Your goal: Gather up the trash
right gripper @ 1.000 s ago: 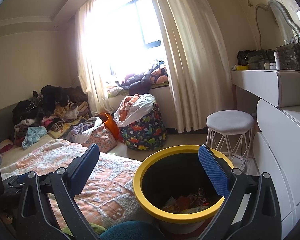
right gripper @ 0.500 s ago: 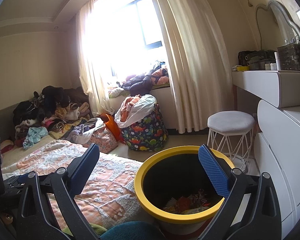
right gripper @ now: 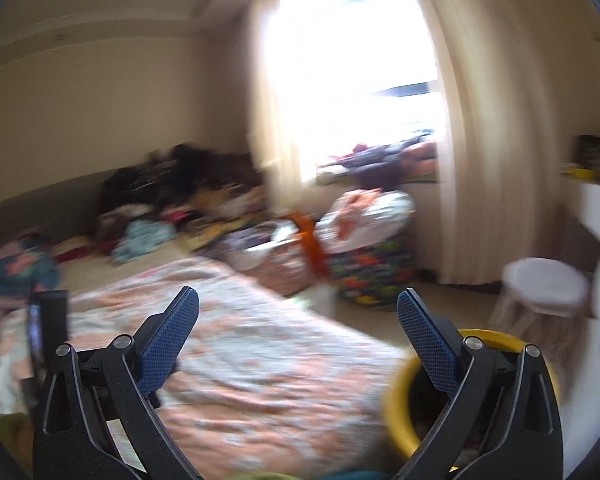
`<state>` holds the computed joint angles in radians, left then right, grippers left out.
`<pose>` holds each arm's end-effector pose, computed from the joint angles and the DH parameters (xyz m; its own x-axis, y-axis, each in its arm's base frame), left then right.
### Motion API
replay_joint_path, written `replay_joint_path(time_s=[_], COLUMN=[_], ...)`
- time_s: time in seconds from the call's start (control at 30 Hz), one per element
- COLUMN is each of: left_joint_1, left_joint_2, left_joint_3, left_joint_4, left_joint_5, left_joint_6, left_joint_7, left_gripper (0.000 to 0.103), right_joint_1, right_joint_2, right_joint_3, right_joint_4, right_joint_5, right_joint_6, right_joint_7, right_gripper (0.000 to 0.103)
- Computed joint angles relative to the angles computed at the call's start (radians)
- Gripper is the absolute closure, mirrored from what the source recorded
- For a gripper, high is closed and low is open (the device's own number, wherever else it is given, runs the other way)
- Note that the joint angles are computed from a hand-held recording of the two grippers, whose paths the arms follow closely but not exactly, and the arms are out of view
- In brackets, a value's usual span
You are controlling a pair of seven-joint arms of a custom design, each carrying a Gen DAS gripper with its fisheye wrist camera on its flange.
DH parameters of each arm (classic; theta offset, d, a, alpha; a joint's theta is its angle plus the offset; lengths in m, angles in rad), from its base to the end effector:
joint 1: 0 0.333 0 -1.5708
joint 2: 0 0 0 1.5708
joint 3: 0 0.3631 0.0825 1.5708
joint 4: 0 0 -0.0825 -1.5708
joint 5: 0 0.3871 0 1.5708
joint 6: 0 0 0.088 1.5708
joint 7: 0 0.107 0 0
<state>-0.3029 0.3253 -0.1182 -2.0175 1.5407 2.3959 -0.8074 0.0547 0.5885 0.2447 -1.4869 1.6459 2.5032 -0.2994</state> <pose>0.5781 -0.2455 0.3441 0.5853 -0.7801 0.2211 -0.3426 -0.4851 -0.8046 0.7476 0.1796 0.4159 0.7912 -0.5888 -0.1651 -0.2828 -0.1131 -0.9525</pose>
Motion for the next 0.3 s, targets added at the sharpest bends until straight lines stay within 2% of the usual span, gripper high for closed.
replay_joint_path(time_s=[0.07, 0.13, 0.2, 0.23, 0.3], left_joint_1=[0.021, 0.056, 0.109, 0.138, 0.194], left_joint_2=[-0.094, -0.177, -0.248, -0.273, -0.284], left_joint_3=[0.013, 0.011, 0.015, 0.019, 0.03], left_joint_4=[-0.138, -0.263, -0.381, -0.432, -0.508], left_joint_5=[-0.056, -0.165, -0.267, -0.328, -0.445], left_joint_6=[-0.059, -0.133, -0.155, -0.162, -0.172], left_joint_7=[-0.064, -0.077, -0.099, -0.096, -0.066], left_gripper=[0.011, 0.011, 0.011, 0.011, 0.011], right_joint_1=[0.071, 0.18, 0.28, 0.324, 0.435], right_joint_2=[0.036, 0.084, 0.154, 0.186, 0.232], right_joint_3=[-0.013, -0.048, -0.069, -0.072, -0.09], right_joint_4=[0.069, 0.15, 0.246, 0.279, 0.28], right_joint_5=[-0.24, -0.53, -0.761, -0.836, -0.974], right_joint_6=[-0.085, -0.167, -0.317, -0.353, -0.311], right_joint_7=[0.168, 0.353, 0.522, 0.578, 0.63], right_gripper=[0.006, 0.006, 0.006, 0.006, 0.006])
